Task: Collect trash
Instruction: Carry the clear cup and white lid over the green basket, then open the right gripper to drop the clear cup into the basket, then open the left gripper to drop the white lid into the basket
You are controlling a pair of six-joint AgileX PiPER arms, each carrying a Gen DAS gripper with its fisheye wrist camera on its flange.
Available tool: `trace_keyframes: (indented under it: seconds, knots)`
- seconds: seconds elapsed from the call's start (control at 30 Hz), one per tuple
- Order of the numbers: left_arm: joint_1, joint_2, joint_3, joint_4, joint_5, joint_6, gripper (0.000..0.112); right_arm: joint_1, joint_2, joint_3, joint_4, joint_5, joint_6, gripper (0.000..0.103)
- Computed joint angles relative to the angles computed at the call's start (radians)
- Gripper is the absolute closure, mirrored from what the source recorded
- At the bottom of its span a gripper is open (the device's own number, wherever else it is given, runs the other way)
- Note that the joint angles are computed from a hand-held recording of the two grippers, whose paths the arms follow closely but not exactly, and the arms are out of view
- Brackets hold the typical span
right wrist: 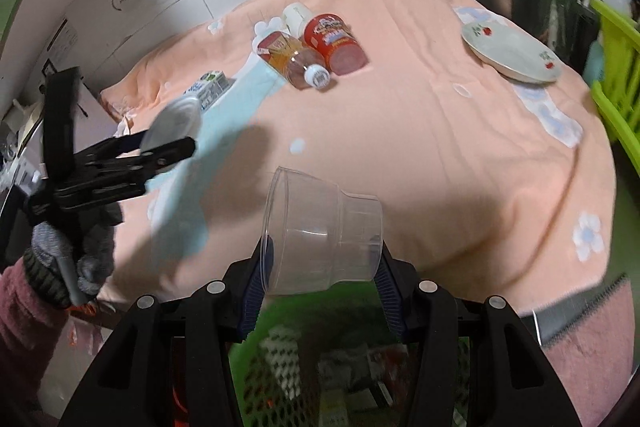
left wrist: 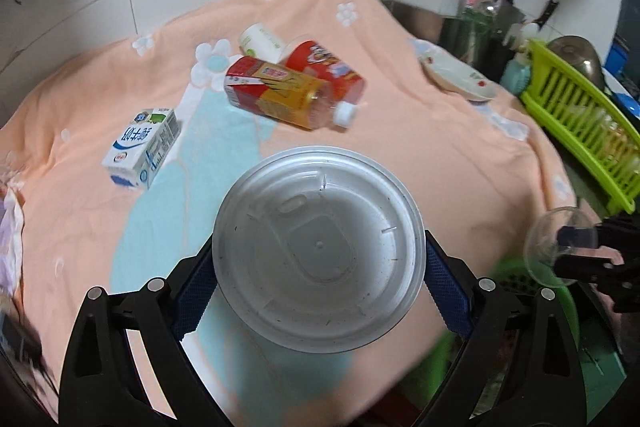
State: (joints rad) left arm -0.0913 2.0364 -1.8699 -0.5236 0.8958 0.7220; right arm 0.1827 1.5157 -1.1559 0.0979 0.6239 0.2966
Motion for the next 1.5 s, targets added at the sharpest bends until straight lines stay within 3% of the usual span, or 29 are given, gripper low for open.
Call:
trace_keyframes:
  seconds: [0.2,0.5,1.1,1.5]
  knots:
    - [-0.024,-0.239,0.341,-0.076,-0.097,0.085,0.022,-0.025,-0.153,0.194,0.045,-0.007,-0.047,0.055]
    - [-0.069,-0.449,0.621,-0.117,-0.154,0.132,0.022,0.001,-0.294,0.374,0.005,0.009,0.015,0.054]
    - [-0.189,-0.563,0.790,-0.078,-0.186,0.061,0.021,0.024,-0.527,0.465,-0.087,0.066,0.167,0.039]
    - [-0.264,-0.580,0.838,-0.016,-0.213,-0.028,0.019,0.053,-0.598,0.487,-0.138,0.099,0.238,0.036]
